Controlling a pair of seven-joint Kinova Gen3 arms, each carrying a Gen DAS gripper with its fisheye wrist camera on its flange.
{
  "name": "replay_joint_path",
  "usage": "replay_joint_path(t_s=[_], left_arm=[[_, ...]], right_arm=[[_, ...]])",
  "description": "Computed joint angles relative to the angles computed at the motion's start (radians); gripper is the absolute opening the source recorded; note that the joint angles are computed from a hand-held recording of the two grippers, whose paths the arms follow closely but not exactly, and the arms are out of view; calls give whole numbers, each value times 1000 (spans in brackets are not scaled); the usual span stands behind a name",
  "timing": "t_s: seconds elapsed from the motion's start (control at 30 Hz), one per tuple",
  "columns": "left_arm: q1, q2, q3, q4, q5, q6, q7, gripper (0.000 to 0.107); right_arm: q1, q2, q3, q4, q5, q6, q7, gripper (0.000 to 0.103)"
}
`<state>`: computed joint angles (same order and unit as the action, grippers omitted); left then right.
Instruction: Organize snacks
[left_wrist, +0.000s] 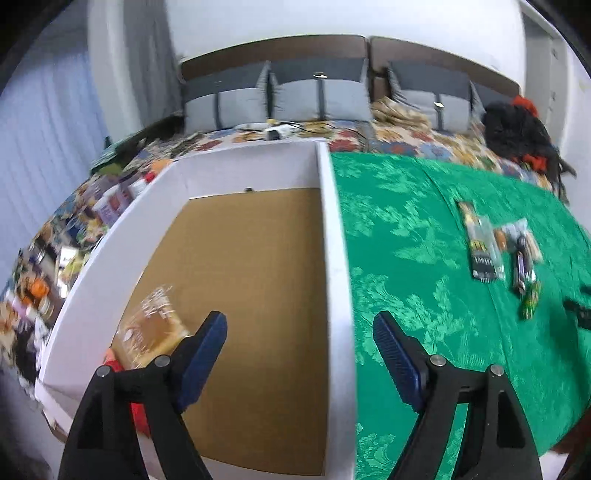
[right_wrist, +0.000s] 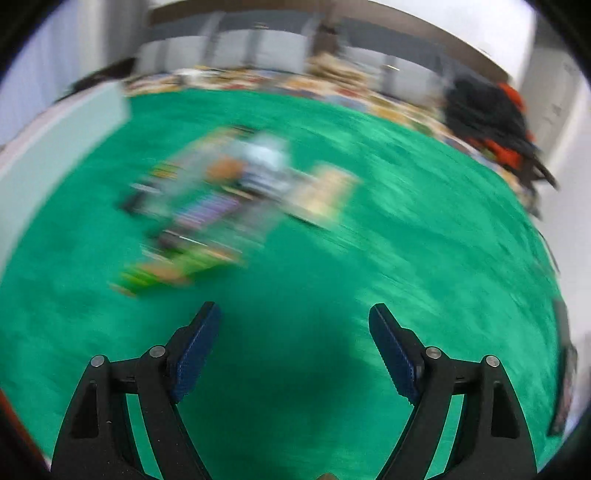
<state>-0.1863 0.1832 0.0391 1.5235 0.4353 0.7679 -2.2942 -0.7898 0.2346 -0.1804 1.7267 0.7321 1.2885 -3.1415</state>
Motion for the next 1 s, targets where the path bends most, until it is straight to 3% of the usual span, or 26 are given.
replay_joint_path(t_s=[0.1, 0.17, 0.27, 0.33, 0.43, 0.5, 0.6, 0.7, 0.9, 1.0], left_arm=[[-25, 2, -15, -7, 30, 35, 42, 81], [-69, -1, 35, -1, -2, 40, 85, 81], [-55, -53, 27, 66, 28, -54, 77, 81], [20, -117, -51, 127, 105, -136, 5, 81], [142, -213, -123, 200, 209, -239, -104, 94], [235, -249, -180, 215, 250, -246, -131, 103], [374, -284, -249, 225, 309, -189, -153, 103], [513, -262, -289, 220, 247, -112, -60, 103], [785, -87, -355, 244, 3, -116, 141, 103], [794, -2, -316, 229, -95, -138, 226, 103]], right_arm=[[17, -75, -2, 118, -18, 23, -94, 85], [41, -107, -18, 175, -19, 26, -152, 85], [73, -129, -26, 226, -15, -17, -213, 85], [82, -147, -40, 256, 8, -49, -280, 85], [97, -161, -55, 275, 6, -75, -321, 88], [105, -164, -63, 280, 5, -81, -322, 90], [108, -156, -70, 275, 5, -77, -324, 91], [111, -157, -70, 276, 5, -80, -321, 91], [113, -156, -70, 276, 6, -81, -320, 91], [112, -157, -71, 276, 6, -80, -322, 91]])
